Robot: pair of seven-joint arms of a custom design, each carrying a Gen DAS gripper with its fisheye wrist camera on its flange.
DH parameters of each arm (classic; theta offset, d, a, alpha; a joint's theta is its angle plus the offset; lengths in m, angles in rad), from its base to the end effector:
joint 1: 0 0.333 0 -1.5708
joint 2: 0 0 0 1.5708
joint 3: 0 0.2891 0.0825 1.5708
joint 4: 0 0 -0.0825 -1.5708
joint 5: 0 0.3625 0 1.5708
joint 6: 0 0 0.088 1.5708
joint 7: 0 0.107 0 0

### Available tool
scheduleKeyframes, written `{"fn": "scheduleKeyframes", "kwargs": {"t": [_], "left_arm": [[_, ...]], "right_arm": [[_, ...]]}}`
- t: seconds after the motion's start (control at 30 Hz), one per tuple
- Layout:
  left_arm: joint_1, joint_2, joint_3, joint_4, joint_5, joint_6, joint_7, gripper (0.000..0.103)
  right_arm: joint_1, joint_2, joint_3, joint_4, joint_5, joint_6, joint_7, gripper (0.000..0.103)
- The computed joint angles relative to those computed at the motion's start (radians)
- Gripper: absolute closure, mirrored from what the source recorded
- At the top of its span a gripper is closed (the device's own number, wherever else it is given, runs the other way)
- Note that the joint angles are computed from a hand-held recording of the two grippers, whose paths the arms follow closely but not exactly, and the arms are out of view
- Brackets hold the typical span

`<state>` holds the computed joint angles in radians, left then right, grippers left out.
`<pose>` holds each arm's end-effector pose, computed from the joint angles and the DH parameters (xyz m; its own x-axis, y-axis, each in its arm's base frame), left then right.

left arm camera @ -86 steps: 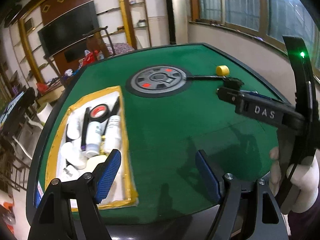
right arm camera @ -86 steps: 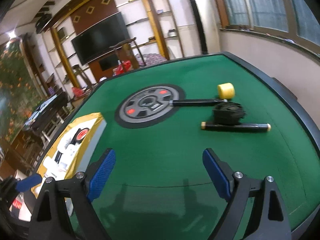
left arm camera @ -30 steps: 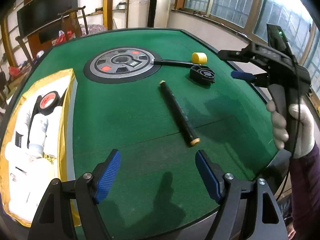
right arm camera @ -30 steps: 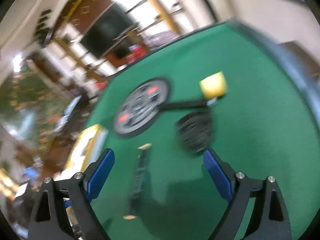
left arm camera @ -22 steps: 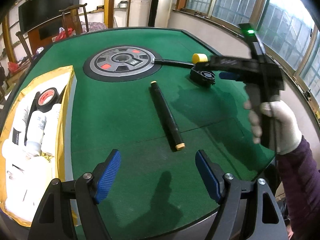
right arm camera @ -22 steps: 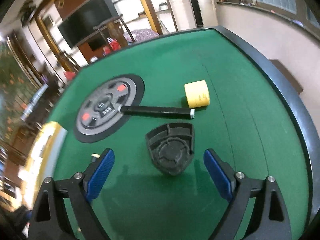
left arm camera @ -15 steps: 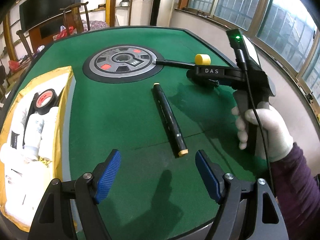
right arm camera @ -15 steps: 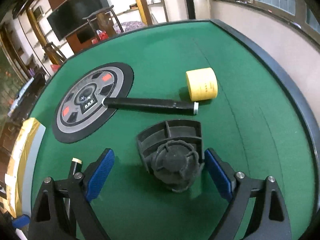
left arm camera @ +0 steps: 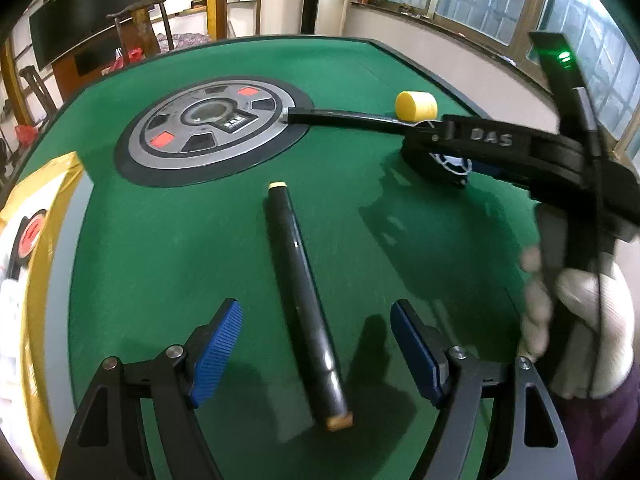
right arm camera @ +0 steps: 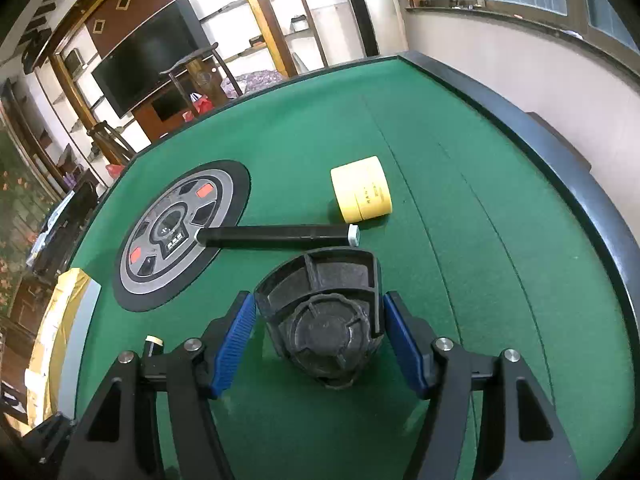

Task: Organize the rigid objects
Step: 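Grasp the black fan base with the right tool while the left grasps the black marker, then carry the marker and fan base into the tray and open both tools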

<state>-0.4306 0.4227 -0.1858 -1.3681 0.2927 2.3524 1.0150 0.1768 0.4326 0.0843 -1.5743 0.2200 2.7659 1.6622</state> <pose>0.5848 -0.3778 0.5247 -0.1960 -0.9756 0.0985 -0.8252 0.1098 -0.5541 0.6777 0.1610 0.4651 0.0847 -0.9528 -0.2916 -0.7600 0.1275 -0.6373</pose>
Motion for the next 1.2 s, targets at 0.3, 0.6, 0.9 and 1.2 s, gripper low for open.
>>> {"fn": "scheduleKeyframes", "kwargs": {"t": [0.3, 0.6, 0.9, 1.2], "left_arm": [[0.006, 0.016, 0.009, 0.004, 0.030, 0.055, 0.025, 0.089], [0.060, -0.153, -0.015, -0.205, -0.045, 0.211, 0.027, 0.089], [0.180, -0.519, -0.017, -0.608, -0.138, 0.396, -0.018, 0.089], [0.297, -0.815, 0.019, -0.948, -0.219, 0.502, -0.044, 0.089]], "right_arm": [[-0.010, 0.014, 0.013, 0.028, 0.033, -0.019, -0.023, 0.039], [0.014, 0.004, -0.008, 0.004, 0.000, 0.024, -0.018, 0.039], [0.078, -0.032, -0.092, -0.067, -0.180, 0.119, 0.157, 0.070], [0.029, -0.034, -0.022, -0.041, -0.145, 0.018, 0.096, 0.043]]}}
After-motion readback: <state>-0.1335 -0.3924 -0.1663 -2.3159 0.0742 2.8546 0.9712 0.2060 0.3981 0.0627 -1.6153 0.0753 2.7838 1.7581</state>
